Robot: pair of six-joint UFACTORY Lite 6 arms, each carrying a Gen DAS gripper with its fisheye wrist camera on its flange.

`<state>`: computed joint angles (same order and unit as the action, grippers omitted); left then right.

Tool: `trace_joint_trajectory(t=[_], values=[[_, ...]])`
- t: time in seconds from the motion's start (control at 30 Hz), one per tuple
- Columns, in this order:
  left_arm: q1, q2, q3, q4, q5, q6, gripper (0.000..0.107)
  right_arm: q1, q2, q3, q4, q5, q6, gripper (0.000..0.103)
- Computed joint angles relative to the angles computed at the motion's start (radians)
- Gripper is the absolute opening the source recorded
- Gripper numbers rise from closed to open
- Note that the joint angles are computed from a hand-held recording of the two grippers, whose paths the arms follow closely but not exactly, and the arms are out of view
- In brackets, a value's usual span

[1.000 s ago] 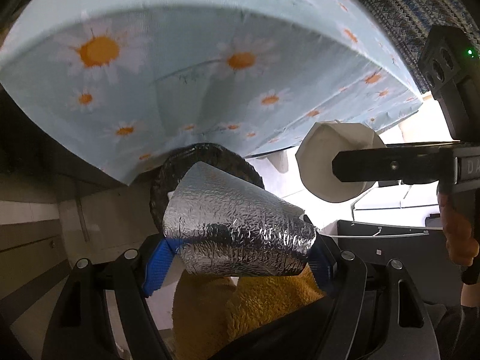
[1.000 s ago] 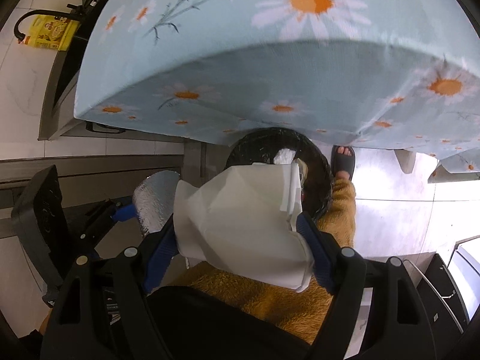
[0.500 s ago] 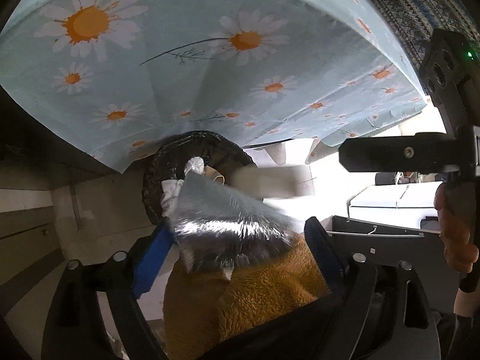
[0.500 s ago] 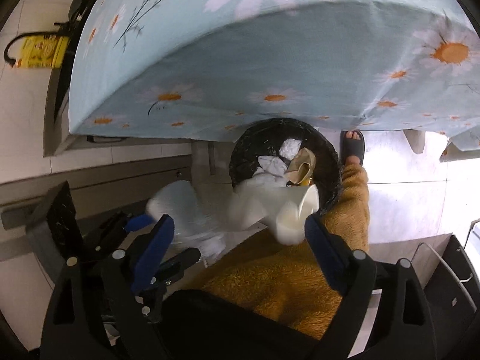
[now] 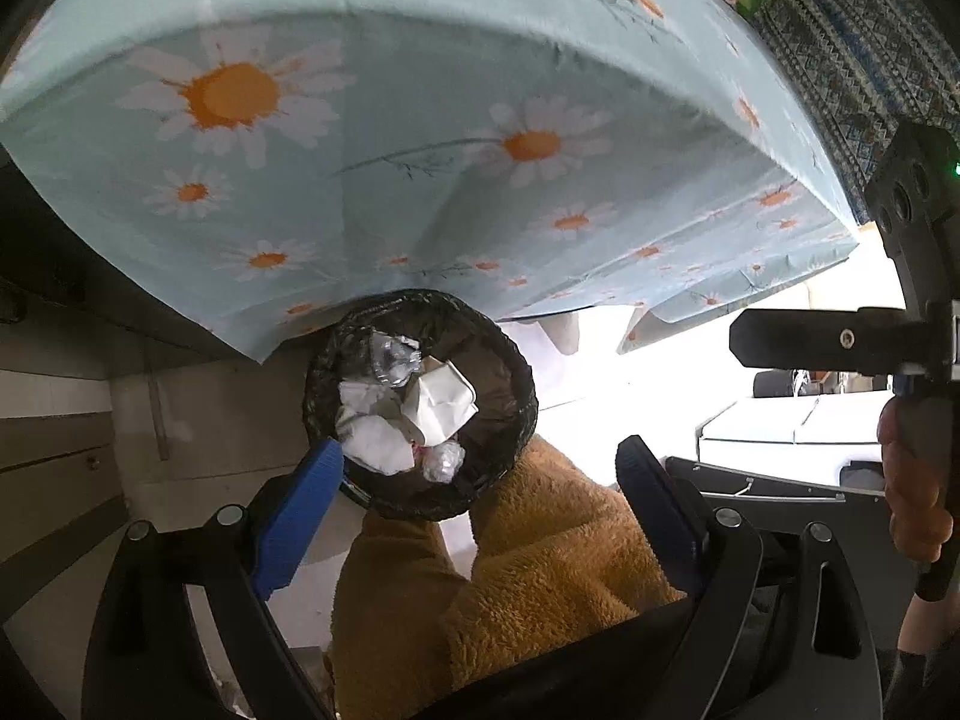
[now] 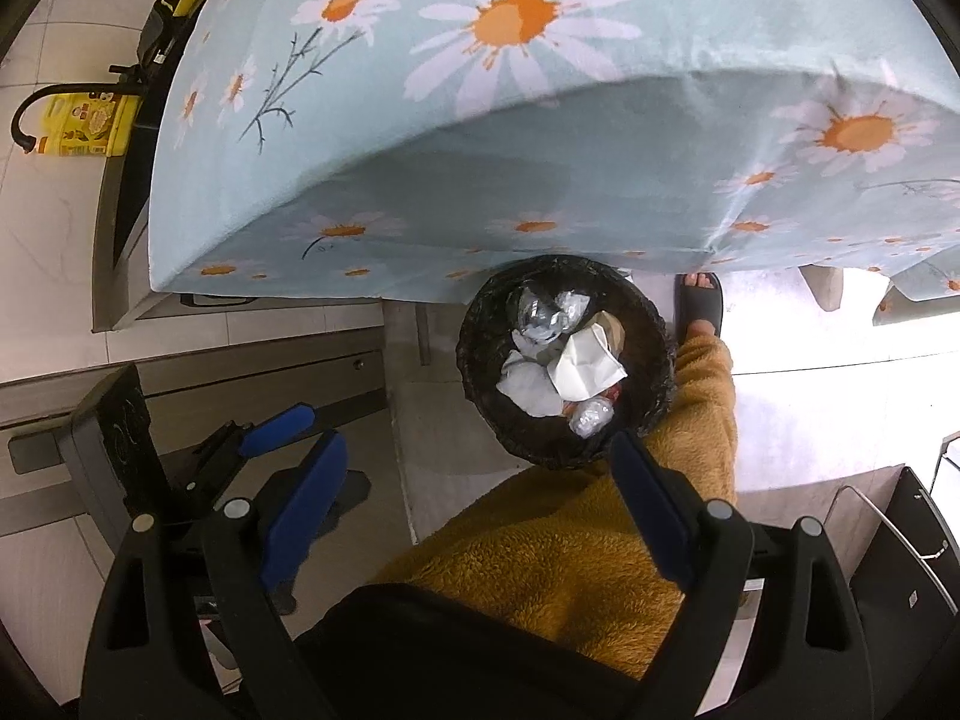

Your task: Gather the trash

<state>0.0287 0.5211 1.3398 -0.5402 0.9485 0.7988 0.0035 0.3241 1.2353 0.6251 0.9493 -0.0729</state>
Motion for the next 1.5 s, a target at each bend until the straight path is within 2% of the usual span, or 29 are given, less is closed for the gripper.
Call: trace_joint_trajectory(t=[0.33, 0.63, 0.8, 1.1, 1.17, 1.33, 1.5], values=[[-0.005, -0.056, 0.065, 0.022, 0.073, -0.024, 0.090, 0.010, -0.099, -0.010, -0.070, 0.009, 0.078, 0.088], [-0.019, -0.165, 0.141, 0.013, 0.122, -0.116, 0.090, -0.025, -0.216, 0.065, -0.143, 0.082, 0.082, 0.088], [-0.060, -0.217, 0.212, 0.052, 0.125, -0.226, 0.090, -0.079, -0.248, 0.140, -0.135, 0.140, 0.006, 0.088], [-0.175, -0.325, 0.303, 0.113, 0.152, -0.408, 0.090, -0.229, -0.329, 0.203, -0.064, 0.246, -0.162, 0.095], [-0.211, -0.361, 0.303, 0.151, 0.138, -0.457, 0.090, -0.260, -0.345, 0.210, -0.057, 0.263, -0.199, 0.098], [-0.257, -0.422, 0.338, 0.214, 0.116, -0.536, 0.090, -0.350, -0.401, 0.218, -0.035, 0.287, -0.298, 0.098], [-0.294, -0.428, 0.430, 0.245, 0.161, -0.591, 0.091, -0.423, -0.433, 0.245, -0.028, 0.329, -0.354, 0.098]])
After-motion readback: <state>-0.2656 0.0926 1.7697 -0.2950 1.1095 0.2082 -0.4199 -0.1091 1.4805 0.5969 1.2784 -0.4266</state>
